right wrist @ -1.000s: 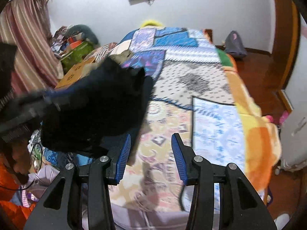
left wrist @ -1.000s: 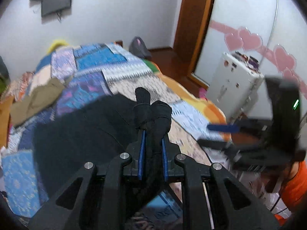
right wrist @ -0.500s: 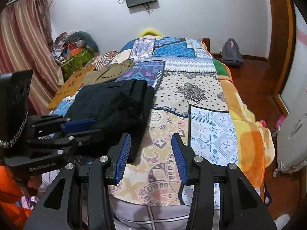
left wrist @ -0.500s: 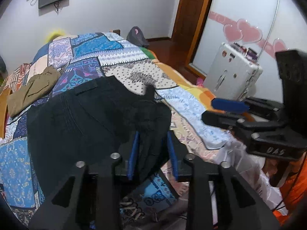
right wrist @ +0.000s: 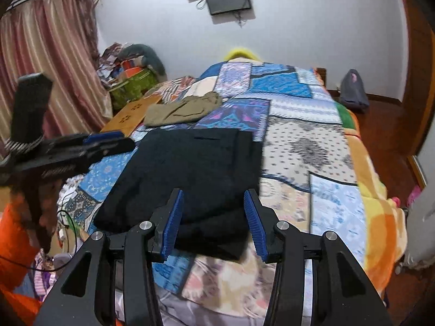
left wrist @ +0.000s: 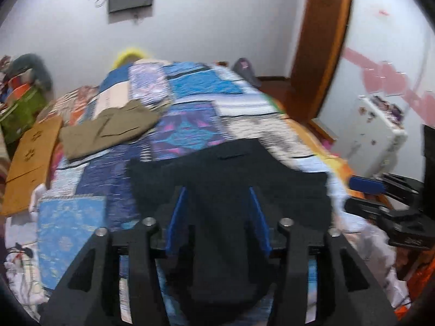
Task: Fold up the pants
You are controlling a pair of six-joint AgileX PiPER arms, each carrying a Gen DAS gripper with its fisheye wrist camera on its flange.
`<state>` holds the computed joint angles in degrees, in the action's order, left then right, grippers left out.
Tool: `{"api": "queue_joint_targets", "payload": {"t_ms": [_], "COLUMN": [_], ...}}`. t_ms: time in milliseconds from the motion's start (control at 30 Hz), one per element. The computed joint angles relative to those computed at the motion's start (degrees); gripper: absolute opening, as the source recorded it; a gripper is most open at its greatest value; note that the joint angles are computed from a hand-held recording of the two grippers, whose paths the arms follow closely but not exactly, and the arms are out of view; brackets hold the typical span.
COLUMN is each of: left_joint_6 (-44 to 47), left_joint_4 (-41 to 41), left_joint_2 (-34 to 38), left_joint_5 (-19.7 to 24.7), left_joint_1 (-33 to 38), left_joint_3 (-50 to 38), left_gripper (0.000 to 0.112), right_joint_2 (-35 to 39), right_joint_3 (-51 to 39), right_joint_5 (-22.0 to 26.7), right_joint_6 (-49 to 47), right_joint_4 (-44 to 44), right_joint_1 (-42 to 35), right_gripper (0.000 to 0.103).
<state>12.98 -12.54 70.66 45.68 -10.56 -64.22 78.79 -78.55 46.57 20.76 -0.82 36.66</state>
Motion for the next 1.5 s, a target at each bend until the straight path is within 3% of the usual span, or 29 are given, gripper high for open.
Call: {"api": "queue_joint_targets", "payload": {"t_ms": [300, 367, 467, 600, 833, 900, 967, 1167, 1300, 1400, 1500], "left_joint_6": [3.28, 5.02, 4.29, 4.71, 3.04, 0.95, 3.17, 11.08, 15.79, 17.95, 17.92], "left_joint_4": [3.37, 1.7, 2.89, 1.22, 9.06, 13.28, 11.93, 4.06, -2.7, -4.46, -7.85], "left_joint_2": [11.99, 13.14, 13.81, 18.61, 34.55, 37.55, 39.6, 36.56, 32.69, 26.62, 23.36], "left_joint_5": [-5.81, -7.13, -7.37, -5.08, -1.14, -0.35, 0.81, 1.87, 5.16, -0.65, -1.72], "left_joint_1": [7.99, 9.29, 11.07, 13.99, 9.61, 8.1, 8.58, 12.38, 15.17, 14.95, 15.93], "left_joint_3": [2.7, 3.79, 1.39, -7.26, -24.67, -26.57, -27.28, -20.95, -15.98, -7.2, -2.5], "left_gripper": [0.053, 0.059, 0.06, 0.06, 0.06, 0.06, 0.06, 0.06, 0.06, 0.06, 0.06], "right_joint_2": [6.51, 6.99, 8.03, 9.31, 11.9, 13.25, 14.63, 21.7, 28.26, 34.03, 41.43], "right_joint_3": [0.8, 1.4, 1.03, -0.59, -3.56, -5.28, -7.11, -15.5, -24.03, -31.74, -42.71], "right_joint_5": [-1.4, -1.18, -0.61, 0.6, 2.94, 4.03, 4.91, 7.95, 10.56, 12.85, 16.97], "right_joint_6": [-0.15, -2.94, -6.13, -9.87, -17.34, -18.62, -19.41, -24.08, -26.53, -28.26, -27.89], "right_joint_4": [2.34, 5.26, 7.22, 8.24, 12.08, 11.77, 10.63, 9.55, 7.81, 8.19, 8.52], "right_joint_1": [-0.81, -2.6, -4.15, -5.03, -8.85, -10.03, -10.99, -14.61, -15.52, -16.49, -17.06], "right_gripper": [0.045, 0.047, 0.047, 0.049, 0.05, 0.05, 0.05, 0.05, 0.05, 0.05, 0.05]}}
